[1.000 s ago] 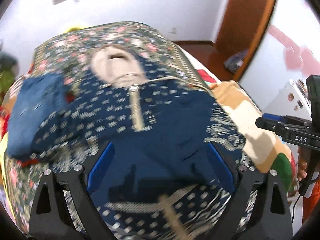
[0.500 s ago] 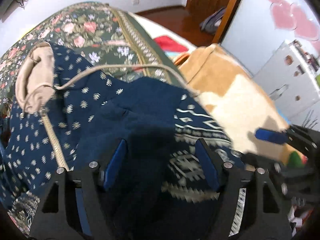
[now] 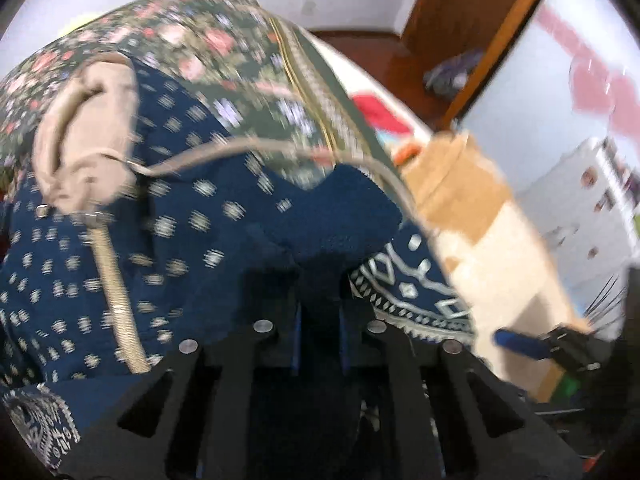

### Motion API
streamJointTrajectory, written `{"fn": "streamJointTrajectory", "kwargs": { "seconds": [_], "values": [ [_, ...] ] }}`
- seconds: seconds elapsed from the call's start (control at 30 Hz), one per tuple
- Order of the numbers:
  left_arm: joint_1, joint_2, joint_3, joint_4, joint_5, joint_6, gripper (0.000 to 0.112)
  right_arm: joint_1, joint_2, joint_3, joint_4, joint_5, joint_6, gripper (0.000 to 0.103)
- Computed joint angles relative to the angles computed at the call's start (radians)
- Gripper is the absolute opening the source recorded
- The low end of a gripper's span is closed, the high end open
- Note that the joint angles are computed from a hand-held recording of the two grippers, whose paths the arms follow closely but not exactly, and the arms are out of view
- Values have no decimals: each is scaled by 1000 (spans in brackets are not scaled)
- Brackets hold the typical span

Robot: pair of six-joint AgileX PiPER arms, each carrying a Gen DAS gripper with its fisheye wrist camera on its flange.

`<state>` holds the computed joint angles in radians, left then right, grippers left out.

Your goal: Fold large clothes

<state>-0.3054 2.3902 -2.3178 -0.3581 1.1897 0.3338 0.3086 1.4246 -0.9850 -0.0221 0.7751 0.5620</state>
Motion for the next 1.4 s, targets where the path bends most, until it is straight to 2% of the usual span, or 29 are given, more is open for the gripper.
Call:
{"fn": "streamJointTrajectory", "kwargs": {
  "seconds": [0.13,0.33,0.47,0.6,0.8,1.13,1.23,1.4],
  "values": [
    [101,-117,63,-138,-3,65,13,16,-3,-48,-22,67,11,47],
    [287,-303,128,-312,3,201,12,51,-16,-147,-43,113,44,47],
    [405,-413,217,-407,-18,305,12,109,17,-219,-68,126,78,47],
    [503,-513,389,-470,-79,449,12,139,91,-268,-15,134,35,48],
    [608,-484,509,-424,-88,465,12,191,198,-300,10,165,23,49],
    [739,-374,678,-363,-126,482,13,226,240,-348,-40,207,50,51],
    [759,-338,699,-341,-135,478,17,241,250,-359,-65,215,66,53],
    [776,-355,790,-251,-234,438,31,254,256,-366,-82,217,81,55]
  ]
}}
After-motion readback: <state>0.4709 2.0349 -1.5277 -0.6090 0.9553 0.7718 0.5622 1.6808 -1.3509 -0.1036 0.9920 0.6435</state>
